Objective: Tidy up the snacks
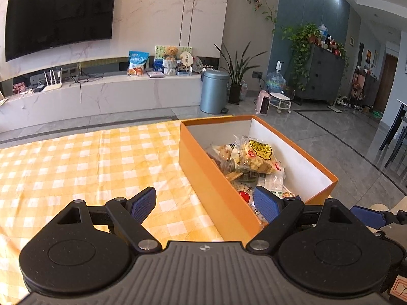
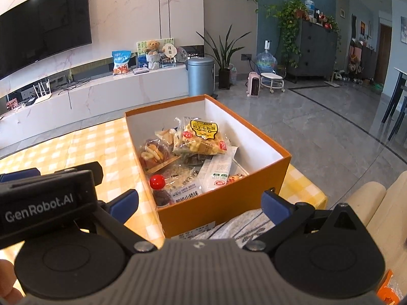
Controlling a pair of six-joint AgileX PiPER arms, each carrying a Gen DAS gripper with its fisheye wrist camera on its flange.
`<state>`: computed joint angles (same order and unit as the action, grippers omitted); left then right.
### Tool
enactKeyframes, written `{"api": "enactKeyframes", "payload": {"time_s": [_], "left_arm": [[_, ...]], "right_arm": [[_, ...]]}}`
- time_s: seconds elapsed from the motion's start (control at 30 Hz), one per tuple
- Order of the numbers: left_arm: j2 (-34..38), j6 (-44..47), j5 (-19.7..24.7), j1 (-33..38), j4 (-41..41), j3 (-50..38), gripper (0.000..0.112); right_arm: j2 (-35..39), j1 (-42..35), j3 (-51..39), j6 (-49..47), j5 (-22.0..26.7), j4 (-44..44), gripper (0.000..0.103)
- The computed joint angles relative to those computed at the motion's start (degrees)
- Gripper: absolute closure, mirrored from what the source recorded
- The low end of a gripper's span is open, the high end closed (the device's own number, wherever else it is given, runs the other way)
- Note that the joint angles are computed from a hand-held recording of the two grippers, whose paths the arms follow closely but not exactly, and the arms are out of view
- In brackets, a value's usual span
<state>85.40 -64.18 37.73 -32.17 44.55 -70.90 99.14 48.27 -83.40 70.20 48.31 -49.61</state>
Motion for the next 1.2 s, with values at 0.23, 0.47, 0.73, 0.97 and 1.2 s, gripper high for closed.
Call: {"api": "enactKeyframes", "payload": {"time_s": [0.23, 0.47, 0.73, 0.97, 1.2], "left_arm": [[-0.3, 2.2, 0.5, 0.3, -2.5, 0.1, 0.011], [-0.4, 2.1, 1.0, 0.2, -2.8, 0.0, 0.011], [-0.4, 1.6, 2.2, -0.2, -2.9, 0.3, 0.011], [-0.9, -1.3, 3.4, -0.9, -1.0, 0.8, 0.011], [-1.2, -1.2, 3.2, -0.9, -1.2, 1.1, 0.011]], "right_arm": [[0.6, 0.7, -0.9, -1.8, 1.7, 0.0, 0.003], [0.4, 1.1, -1.1, -2.6, 2.6, 0.0, 0.003], [1.0, 1.8, -1.8, -3.4, 3.4, -0.2, 0.003], [1.2, 2.4, -1.8, -2.9, 3.9, -0.9, 0.003], [1.6, 3.0, -2.3, -3.2, 4.7, -1.3, 0.003]]}}
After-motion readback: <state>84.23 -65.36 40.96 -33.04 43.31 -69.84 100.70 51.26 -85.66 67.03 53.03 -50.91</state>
